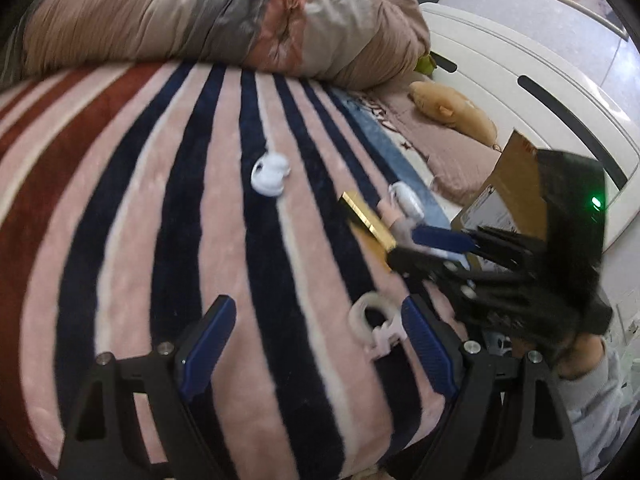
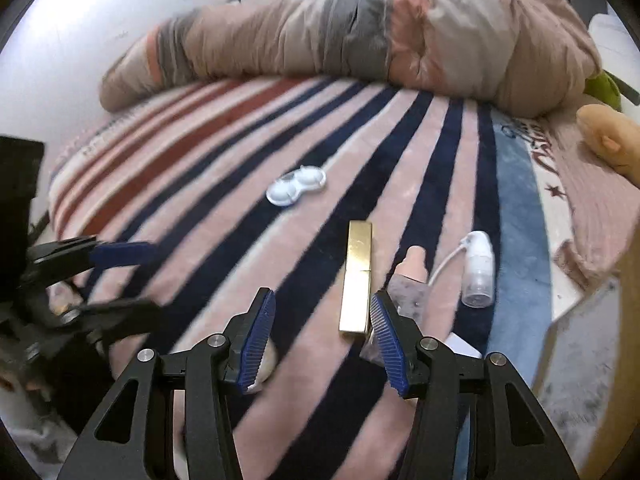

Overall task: Organize rigid objects
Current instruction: 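Grasp the gold lipstick tube with the right tool while the left tool grasps the tape roll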

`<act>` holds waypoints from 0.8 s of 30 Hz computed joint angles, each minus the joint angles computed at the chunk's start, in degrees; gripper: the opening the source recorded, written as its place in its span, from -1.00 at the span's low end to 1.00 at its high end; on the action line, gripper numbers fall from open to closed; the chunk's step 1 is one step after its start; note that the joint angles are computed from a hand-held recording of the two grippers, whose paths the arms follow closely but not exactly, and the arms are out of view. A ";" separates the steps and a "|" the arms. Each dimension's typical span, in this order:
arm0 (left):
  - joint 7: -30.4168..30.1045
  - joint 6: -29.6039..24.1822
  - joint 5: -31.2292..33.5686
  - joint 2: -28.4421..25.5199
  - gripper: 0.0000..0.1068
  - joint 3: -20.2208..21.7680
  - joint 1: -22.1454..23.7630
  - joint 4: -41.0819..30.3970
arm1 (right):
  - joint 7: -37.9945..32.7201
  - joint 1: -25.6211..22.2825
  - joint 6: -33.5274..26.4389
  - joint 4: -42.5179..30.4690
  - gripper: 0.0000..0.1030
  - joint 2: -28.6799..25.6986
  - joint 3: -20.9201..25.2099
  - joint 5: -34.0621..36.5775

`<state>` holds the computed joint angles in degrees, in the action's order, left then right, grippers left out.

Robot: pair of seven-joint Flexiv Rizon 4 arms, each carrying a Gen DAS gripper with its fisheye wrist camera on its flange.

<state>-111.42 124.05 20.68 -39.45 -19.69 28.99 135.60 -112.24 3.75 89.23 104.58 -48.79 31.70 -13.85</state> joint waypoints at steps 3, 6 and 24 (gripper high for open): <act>0.03 0.67 -0.44 -0.96 0.55 0.92 -1.06 0.24 | 2.65 6.56 3.40 -0.79 -0.46 -0.21 -7.58 0.04; -0.03 1.20 0.07 -1.56 0.55 0.70 -0.90 0.28 | 6.35 14.10 8.44 0.41 -0.69 0.83 -16.77 -0.45; 0.60 -0.14 -1.58 0.45 0.55 1.27 -4.00 1.24 | 12.52 13.32 3.20 -0.58 -0.74 1.02 -17.16 -6.63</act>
<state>-110.81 123.91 19.10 -39.00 -18.42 24.99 136.84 -99.72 17.07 92.43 103.99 -47.77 14.54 -20.48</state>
